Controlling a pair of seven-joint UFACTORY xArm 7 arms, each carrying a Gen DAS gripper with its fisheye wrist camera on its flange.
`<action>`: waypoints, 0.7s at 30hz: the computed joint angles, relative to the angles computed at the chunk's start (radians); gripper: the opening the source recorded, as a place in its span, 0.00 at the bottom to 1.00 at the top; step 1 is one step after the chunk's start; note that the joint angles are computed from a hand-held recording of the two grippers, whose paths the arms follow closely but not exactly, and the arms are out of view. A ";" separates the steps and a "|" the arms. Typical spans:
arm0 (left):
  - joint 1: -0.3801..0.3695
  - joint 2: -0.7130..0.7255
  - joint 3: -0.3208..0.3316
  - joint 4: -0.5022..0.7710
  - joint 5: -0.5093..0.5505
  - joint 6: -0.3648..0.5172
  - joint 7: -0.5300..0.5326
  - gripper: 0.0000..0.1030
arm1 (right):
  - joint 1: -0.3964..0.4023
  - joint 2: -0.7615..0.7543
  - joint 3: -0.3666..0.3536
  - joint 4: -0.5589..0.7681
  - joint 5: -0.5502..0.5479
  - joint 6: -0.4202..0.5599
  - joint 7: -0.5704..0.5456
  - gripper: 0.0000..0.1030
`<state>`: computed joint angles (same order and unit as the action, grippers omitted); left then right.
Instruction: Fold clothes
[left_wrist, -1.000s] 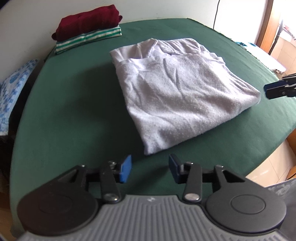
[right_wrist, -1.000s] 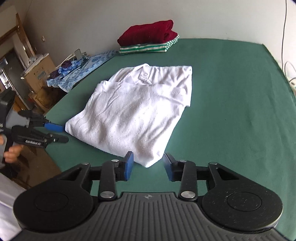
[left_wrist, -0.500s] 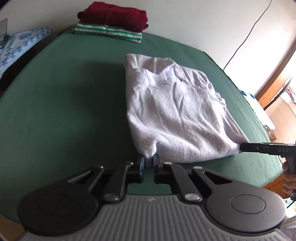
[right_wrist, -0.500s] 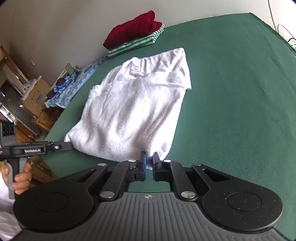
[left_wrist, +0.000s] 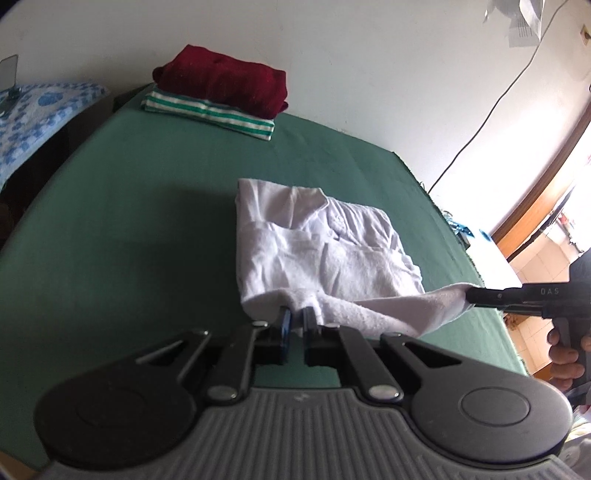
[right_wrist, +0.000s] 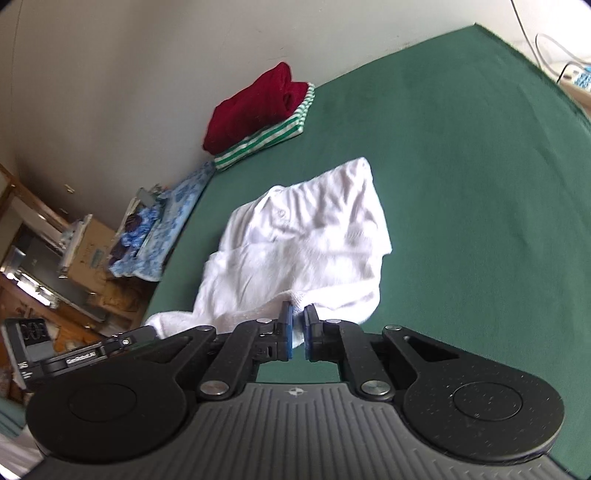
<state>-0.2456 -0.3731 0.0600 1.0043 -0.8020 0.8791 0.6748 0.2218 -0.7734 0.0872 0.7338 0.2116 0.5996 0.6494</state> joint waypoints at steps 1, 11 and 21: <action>-0.001 0.017 0.001 0.015 0.002 0.003 0.002 0.00 | 0.002 0.005 -0.008 -0.001 0.006 -0.005 0.000 0.06; 0.059 0.067 -0.009 0.064 0.117 0.184 0.009 0.00 | 0.036 -0.014 -0.024 0.021 0.018 0.245 -0.062 0.11; 0.001 -0.004 0.001 0.058 0.082 0.169 0.132 0.02 | 0.098 0.091 0.042 0.073 -0.019 0.047 -0.221 0.18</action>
<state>-0.2445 -0.3768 0.0611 1.0627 -0.7202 1.0477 0.8066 0.3193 -0.6824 0.1294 0.8070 0.1926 0.6469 0.4284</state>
